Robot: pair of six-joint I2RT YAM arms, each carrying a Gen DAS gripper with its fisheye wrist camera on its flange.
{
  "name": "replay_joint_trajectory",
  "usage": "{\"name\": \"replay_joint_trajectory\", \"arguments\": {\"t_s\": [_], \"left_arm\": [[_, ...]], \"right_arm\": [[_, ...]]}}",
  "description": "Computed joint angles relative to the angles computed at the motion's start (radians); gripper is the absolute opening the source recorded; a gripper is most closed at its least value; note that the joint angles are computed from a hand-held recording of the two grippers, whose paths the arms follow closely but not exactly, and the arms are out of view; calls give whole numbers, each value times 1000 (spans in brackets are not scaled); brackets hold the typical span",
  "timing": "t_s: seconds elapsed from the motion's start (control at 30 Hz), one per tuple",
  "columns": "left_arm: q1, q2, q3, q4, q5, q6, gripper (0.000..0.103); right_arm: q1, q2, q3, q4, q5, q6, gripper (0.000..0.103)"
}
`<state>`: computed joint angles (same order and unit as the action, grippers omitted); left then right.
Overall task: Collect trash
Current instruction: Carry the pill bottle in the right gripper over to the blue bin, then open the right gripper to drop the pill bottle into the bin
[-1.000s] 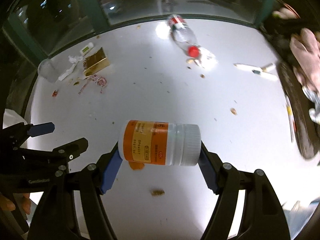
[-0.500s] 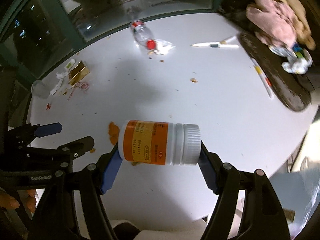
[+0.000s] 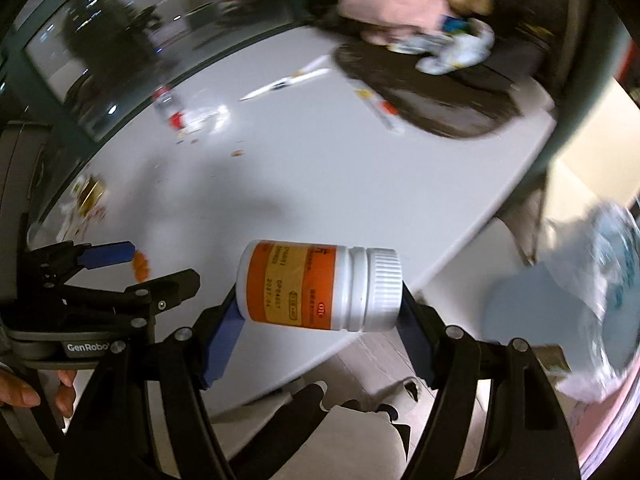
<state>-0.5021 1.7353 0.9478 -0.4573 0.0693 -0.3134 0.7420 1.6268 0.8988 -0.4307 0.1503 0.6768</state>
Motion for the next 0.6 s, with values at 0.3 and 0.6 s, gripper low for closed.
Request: {"name": "replay_joint_trajectory", "arguments": {"t_s": [0.3, 0.6], "left_arm": [[-270, 233, 369, -109, -40, -63, 93], [-469, 574, 942, -317, -25, -40, 93]], "right_arm": [[-295, -366, -266, -49, -33, -109, 68], [-811, -691, -391, -190, -164, -375, 68]]}}
